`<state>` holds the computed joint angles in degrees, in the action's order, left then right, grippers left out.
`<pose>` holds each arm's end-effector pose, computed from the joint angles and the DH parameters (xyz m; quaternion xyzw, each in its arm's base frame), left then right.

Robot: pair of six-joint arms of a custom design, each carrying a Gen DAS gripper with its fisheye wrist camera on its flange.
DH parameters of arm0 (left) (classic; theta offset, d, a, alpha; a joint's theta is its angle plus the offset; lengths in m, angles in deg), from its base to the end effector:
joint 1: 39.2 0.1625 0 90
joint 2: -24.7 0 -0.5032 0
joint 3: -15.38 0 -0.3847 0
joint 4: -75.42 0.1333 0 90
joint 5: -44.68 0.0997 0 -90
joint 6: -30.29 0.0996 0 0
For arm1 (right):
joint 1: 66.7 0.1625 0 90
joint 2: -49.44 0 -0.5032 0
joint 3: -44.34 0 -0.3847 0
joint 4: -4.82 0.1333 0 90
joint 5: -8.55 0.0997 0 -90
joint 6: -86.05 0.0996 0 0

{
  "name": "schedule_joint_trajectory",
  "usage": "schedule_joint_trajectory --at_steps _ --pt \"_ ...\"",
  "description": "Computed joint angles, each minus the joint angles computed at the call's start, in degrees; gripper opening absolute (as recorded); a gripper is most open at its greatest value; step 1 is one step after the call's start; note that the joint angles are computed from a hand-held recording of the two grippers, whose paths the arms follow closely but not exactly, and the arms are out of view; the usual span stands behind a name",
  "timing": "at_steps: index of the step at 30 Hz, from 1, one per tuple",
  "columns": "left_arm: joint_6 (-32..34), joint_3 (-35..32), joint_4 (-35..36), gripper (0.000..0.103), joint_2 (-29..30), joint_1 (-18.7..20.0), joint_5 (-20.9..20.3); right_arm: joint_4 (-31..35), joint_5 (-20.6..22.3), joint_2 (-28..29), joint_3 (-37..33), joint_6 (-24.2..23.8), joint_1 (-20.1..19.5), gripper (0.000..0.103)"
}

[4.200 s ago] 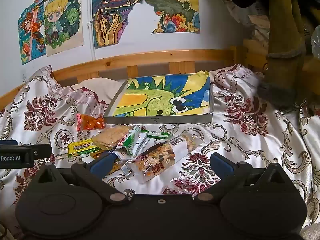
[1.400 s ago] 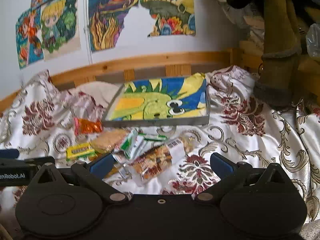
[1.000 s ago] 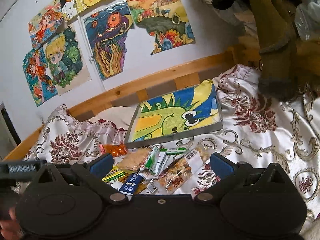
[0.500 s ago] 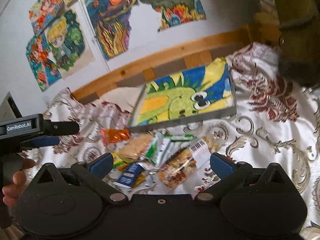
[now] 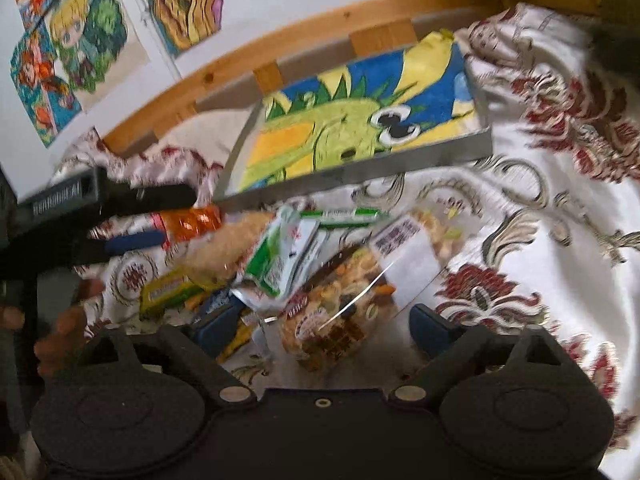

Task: Organize snacks
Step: 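Move the right tool to the clear nut bag while the left tool approaches the white-green packet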

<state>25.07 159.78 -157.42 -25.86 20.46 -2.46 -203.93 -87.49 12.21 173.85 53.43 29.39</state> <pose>-0.0358 -0.4592 0.1946 0.0363 0.8597 -0.4691 0.1987 0.1772 -0.5028 0.0383 0.3108 -0.9211 0.2108 0.1024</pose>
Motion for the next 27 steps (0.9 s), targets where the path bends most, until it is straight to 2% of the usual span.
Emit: schedule_joint_trajectory --at_steps 6,10,12,15,19,21,27 --pt "4.2 -3.3 5.8 0.102 -0.6 3.3 -8.6 -3.1 -1.1 2.8 -1.0 -0.6 0.1 0.091" --pt "1.8 -5.3 13.5 0.101 -1.2 4.8 -11.0 -4.9 -1.6 3.8 -1.3 -1.2 0.1 0.091" --pt "-1.0 -6.0 17.3 0.098 -1.7 5.2 -10.6 -5.7 -2.1 4.3 -1.5 -1.7 0.3 0.090" --pt "-3.3 -6.4 18.7 0.097 -2.0 5.9 -11.0 -7.5 -3.6 5.0 -1.4 -2.5 0.8 0.083" --pt "-8.8 -7.7 23.7 0.085 -3.5 7.0 -12.3 -8.3 -4.4 5.1 -1.3 -2.5 1.0 0.079" --pt "-11.6 -8.3 26.7 0.085 -3.9 7.1 -11.8 -8.7 -4.6 5.2 -1.2 -2.3 1.1 0.076" --pt "-12.1 -9.5 27.8 0.084 -2.5 6.8 -9.2 -8.8 -4.4 5.0 -1.3 -1.3 0.9 0.076"
